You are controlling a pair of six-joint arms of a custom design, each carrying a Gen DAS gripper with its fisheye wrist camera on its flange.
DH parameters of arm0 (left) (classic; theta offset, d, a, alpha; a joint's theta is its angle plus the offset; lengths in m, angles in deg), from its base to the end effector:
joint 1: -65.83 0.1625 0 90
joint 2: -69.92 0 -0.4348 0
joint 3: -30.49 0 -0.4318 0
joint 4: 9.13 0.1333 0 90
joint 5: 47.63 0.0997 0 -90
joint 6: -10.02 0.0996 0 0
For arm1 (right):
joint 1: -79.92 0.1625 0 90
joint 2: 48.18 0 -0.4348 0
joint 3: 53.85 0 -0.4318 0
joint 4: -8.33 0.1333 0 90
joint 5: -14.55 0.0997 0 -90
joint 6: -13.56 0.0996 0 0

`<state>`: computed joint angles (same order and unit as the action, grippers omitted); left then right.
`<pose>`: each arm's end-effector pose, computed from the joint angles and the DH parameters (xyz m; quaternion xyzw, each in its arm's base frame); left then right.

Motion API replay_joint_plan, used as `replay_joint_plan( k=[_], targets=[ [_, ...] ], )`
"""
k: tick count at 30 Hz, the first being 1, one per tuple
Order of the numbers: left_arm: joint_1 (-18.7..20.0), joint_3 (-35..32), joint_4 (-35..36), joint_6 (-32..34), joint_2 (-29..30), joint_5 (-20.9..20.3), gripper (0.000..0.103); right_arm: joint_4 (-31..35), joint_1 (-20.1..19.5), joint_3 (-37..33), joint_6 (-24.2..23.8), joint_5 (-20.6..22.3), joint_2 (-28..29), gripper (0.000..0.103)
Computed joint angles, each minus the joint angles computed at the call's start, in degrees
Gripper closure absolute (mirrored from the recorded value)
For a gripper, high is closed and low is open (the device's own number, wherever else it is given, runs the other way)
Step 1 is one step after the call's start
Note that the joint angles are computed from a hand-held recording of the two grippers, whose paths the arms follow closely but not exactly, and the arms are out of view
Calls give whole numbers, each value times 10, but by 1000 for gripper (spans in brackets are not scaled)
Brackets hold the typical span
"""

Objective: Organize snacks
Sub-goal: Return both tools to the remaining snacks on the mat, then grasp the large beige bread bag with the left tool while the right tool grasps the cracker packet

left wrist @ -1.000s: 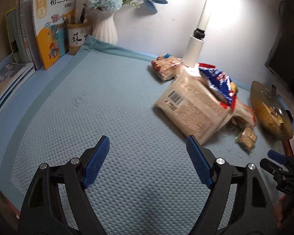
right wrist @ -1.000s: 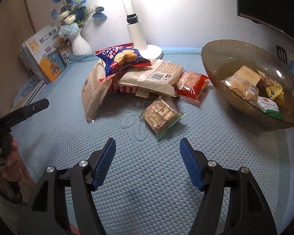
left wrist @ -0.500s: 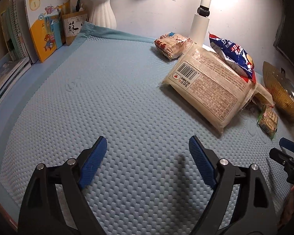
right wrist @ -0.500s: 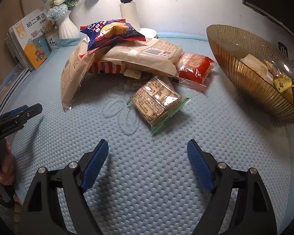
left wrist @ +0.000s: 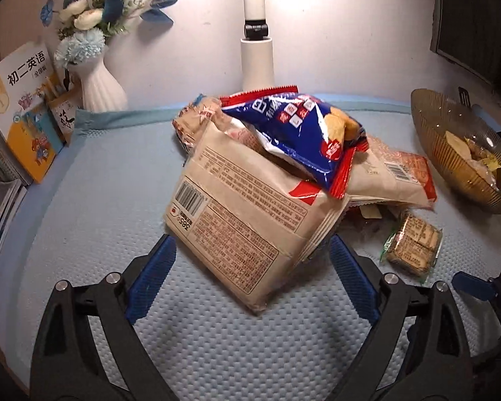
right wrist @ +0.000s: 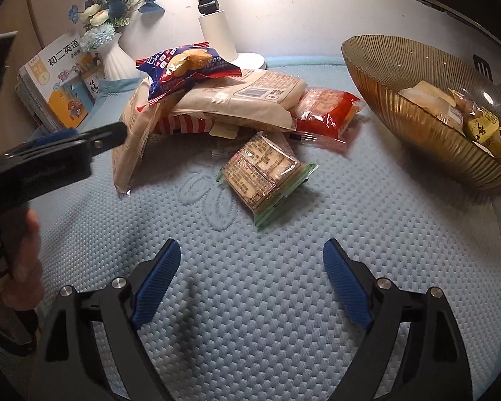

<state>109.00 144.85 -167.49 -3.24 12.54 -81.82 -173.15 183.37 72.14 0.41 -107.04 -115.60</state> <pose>-0.2743 -0.5531 0.1315 0.2095 0.8553 -0.3090 0.3593 0.2003 -0.4887 0.1785 0.1373 -0.9158 0.2732 0.2603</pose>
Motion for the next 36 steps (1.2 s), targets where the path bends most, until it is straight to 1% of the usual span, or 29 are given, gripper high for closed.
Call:
replay_joint_plan(
  k=[2, 4, 6, 9, 11, 12, 13, 14, 15, 17, 19, 21, 22, 23, 24, 26, 27, 28, 30, 31, 32, 34, 35, 36],
  targets=[
    [-5, 0, -19, 23, 18, 26, 11, 5, -4, 2, -2, 7, -6, 15],
    [-5, 1, -18, 35, 22, 33, 11, 10, -5, 2, -4, 9, -7, 13],
    [-2, 1, -5, 31, 17, 36, 10, 13, -3, 0, -7, 5, -4, 12],
    [12, -4, 44, -9, -5, 41, 10, 15, -2, -4, -10, 2, 0, 11],
    [24, -8, 87, -48, -26, 51, 11, 13, -2, -3, -12, 5, 0, 11],
    [27, -11, 133, -89, -38, 74, 11, 13, -2, -2, -11, 7, 0, 11],
    [28, -9, 163, -121, -48, 95, 12, 13, -3, -2, -10, 9, -1, 11],
    [26, -1, 173, -139, -62, 104, 13, 14, -4, -2, -9, 11, -2, 11],
    [25, 14, 175, -147, -83, 99, 13, 15, -5, -2, -8, 12, -3, 11],
    [23, 29, 160, -141, -113, 66, 12, 17, -6, -5, -10, 15, -1, 11],
    [25, 28, 99, -88, -124, 14, 12, 20, -6, -6, -11, 15, -1, 11],
    [36, 9, 50, -49, -120, -41, 9, 26, -5, -7, -13, 16, -3, 11],
    [45, -6, 40, -38, -113, -65, 5, 33, -2, -10, -13, 11, -3, 11],
    [57, -26, 32, -19, -97, -87, 3, 44, 2, -15, -13, 5, -3, 11],
    [64, -42, 34, -9, -82, -96, 3, 51, 6, -19, -15, -5, -3, 11],
    [75, -72, 50, 4, -50, -84, 3, 60, 17, -30, -27, -27, -4, 11],
    [82, -87, 64, 9, -37, -83, 3, 67, 17, -36, -34, -29, -6, 11],
    [88, -99, 75, 11, -23, -78, 3, 80, 15, -44, -37, -25, -9, 11],
    [98, -113, 84, 17, -6, -84, 3, 114, 3, -61, -33, -8, -13, 11],
    [99, -113, 78, 22, 0, -71, 3, 129, -2, -72, -31, -3, -9, 11],
    [99, -114, 74, 30, 7, -61, 3, 131, -6, -80, -37, -4, -1, 11],
    [103, -116, 65, 36, 13, -59, 3, 112, -8, -92, -55, -15, 19, 11],
    [106, -117, 65, 36, 15, -62, 4, 108, -11, -98, -55, -19, 26, 11],
    [110, -120, 73, 29, 14, -69, 4, 108, -15, -101, -51, -14, 30, 12]
  ],
)
